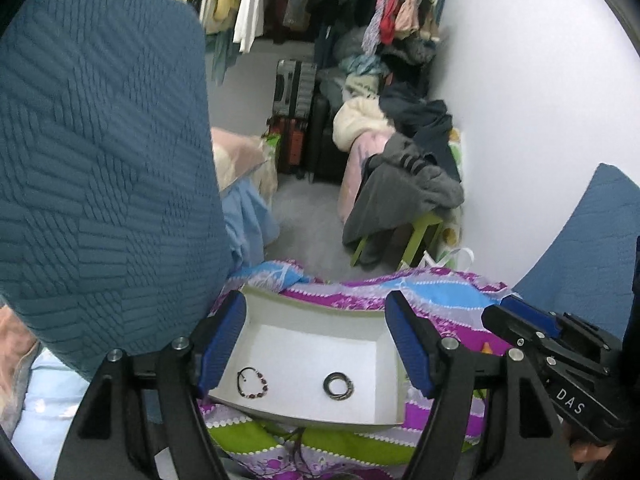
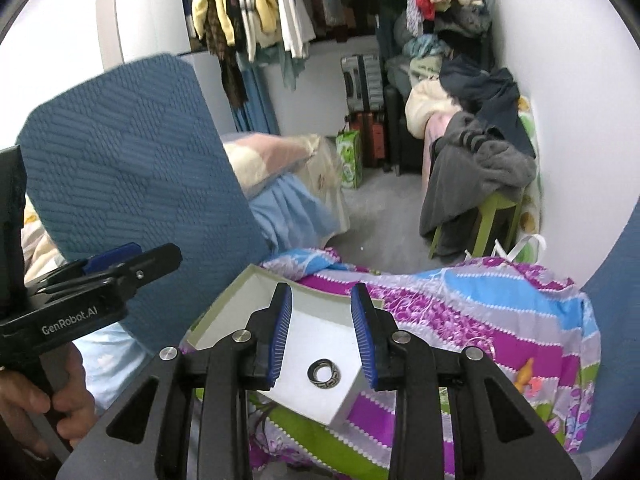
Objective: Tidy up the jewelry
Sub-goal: 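Move both open grippers back to the jewelry pile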
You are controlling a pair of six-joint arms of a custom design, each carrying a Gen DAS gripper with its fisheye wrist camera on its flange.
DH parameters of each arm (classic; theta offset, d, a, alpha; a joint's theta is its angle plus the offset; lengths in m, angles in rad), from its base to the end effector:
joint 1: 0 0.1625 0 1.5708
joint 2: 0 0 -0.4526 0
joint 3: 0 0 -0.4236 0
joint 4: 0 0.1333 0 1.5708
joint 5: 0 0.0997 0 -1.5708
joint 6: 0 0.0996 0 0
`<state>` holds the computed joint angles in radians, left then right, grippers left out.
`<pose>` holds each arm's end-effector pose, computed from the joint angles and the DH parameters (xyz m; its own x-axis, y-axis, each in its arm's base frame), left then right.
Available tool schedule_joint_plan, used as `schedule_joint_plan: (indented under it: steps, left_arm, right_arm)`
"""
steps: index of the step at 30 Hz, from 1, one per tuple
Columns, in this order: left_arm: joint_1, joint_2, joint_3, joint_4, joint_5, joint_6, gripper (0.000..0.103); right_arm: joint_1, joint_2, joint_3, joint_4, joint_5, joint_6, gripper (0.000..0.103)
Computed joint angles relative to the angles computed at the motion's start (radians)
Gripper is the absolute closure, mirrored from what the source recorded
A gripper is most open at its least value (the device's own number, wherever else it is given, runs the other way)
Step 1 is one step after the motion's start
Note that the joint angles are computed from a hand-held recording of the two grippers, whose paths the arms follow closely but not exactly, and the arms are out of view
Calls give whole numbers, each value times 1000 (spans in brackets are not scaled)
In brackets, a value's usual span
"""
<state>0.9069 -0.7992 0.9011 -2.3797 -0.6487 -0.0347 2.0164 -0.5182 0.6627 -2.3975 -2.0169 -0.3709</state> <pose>-0.3574 -0.8020 0.4628 -0.8106 -0.0562 -0.5830 0.4406 0.5972 -0.6702 0.4894 -0.8151 0.3188 -0.7467 -0.3875 0.5406 -0.6493 0.6008 -0.4662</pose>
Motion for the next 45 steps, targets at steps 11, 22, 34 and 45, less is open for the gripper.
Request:
schedule_joint_plan:
  steps: [11, 22, 34, 45]
  left_arm:
    - [-59, -7, 69, -84, -5, 0, 31]
    - [-78, 18, 128, -95, -126, -43, 31]
    - [-63, 89, 109, -1, -274, -66, 33]
    - [-17, 204, -18, 87, -377, -60, 33]
  right_arm:
    - [-20, -146, 212, -188, -15, -7, 75]
    - [-58, -279, 400, -330, -83, -16, 75]
    - [-110, -383, 570, -435, -158, 20, 75]
    - [-184, -387, 584, -369, -157, 121, 75]
